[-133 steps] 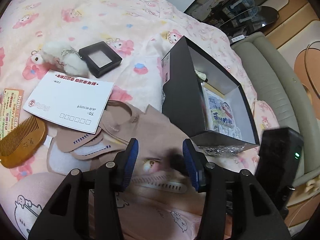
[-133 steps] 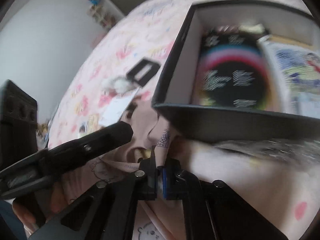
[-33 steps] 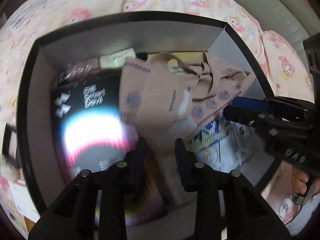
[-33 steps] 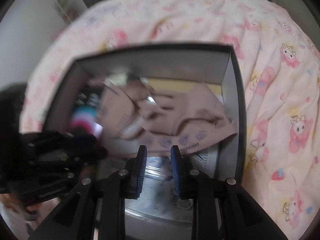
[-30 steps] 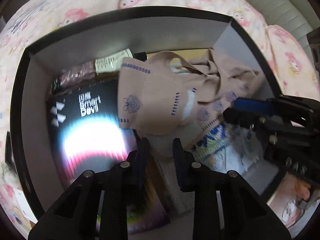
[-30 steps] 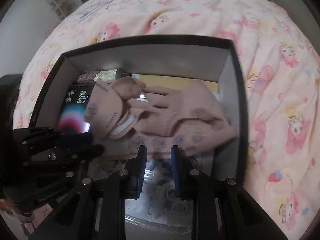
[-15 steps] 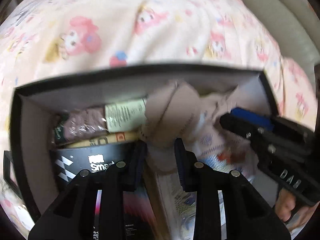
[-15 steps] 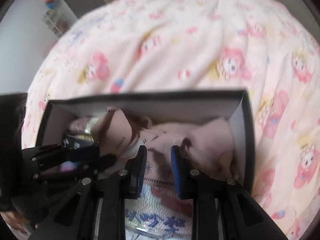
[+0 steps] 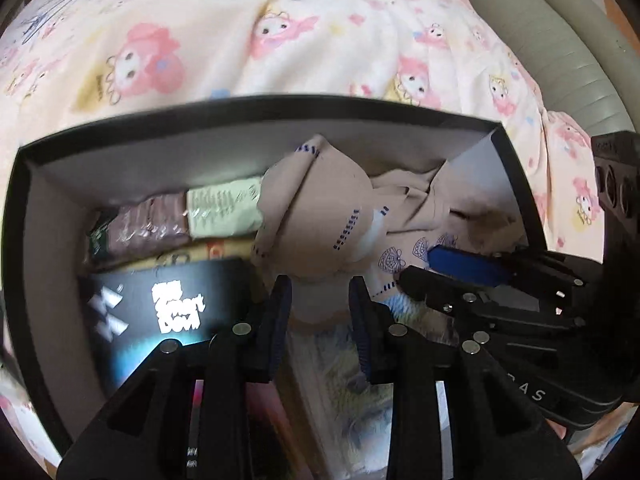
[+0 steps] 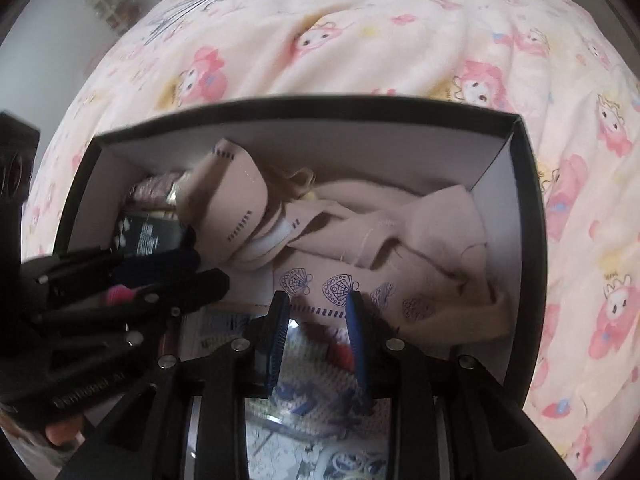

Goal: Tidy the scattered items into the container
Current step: 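Lower the beige mask into the box and open both grippers, then lift both grippers up away from the black box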

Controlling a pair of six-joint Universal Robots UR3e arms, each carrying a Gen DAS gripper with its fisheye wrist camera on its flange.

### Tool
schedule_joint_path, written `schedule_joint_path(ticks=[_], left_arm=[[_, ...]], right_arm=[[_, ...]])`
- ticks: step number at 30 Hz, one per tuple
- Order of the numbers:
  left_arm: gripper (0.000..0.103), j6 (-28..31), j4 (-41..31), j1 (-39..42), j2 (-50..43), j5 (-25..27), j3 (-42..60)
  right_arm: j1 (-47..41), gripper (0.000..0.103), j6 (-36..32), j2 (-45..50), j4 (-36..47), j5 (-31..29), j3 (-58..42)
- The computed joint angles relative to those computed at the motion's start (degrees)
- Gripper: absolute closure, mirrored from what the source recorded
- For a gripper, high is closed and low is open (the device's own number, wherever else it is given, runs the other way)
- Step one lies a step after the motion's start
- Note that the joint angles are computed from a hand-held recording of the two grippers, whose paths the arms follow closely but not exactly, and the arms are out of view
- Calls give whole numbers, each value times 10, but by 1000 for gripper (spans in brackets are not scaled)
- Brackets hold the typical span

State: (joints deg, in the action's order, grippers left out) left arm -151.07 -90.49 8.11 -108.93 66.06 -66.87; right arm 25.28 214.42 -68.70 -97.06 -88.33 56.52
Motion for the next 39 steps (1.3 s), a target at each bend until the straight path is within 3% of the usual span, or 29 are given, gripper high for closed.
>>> schedule_joint_path(ticks=[4,11,14,24,30,34,38,39], left_arm=[[75,-18,-1,6,-17,-16,19],[75,5,-26,38,-14,-36,21],[75,-4,-39,39,-23,-34,39],[72,-58,8,13,-51,-35,47],[51,-41,77,27,47,-31,-40],[28,-46,127,43,120,-33,-90],[14,-20,129,92,208,-72,-130],[12,-12,122,105,229,-79,-134]], right_arm=[[1,78,7,3,-8,-17,0],[-9,78,4,-7,-25,-25,23],[-12,78,3,33,-32,-21,-13],[-22,77,-10,25,-64,-13,18],[14,62,9,8,-40,-76,-6],[39,49,70,-38,-42,-110,15],[85,47,122,-67,-18,-180,3],[97,41,137,-71,-11,-200,-2]])
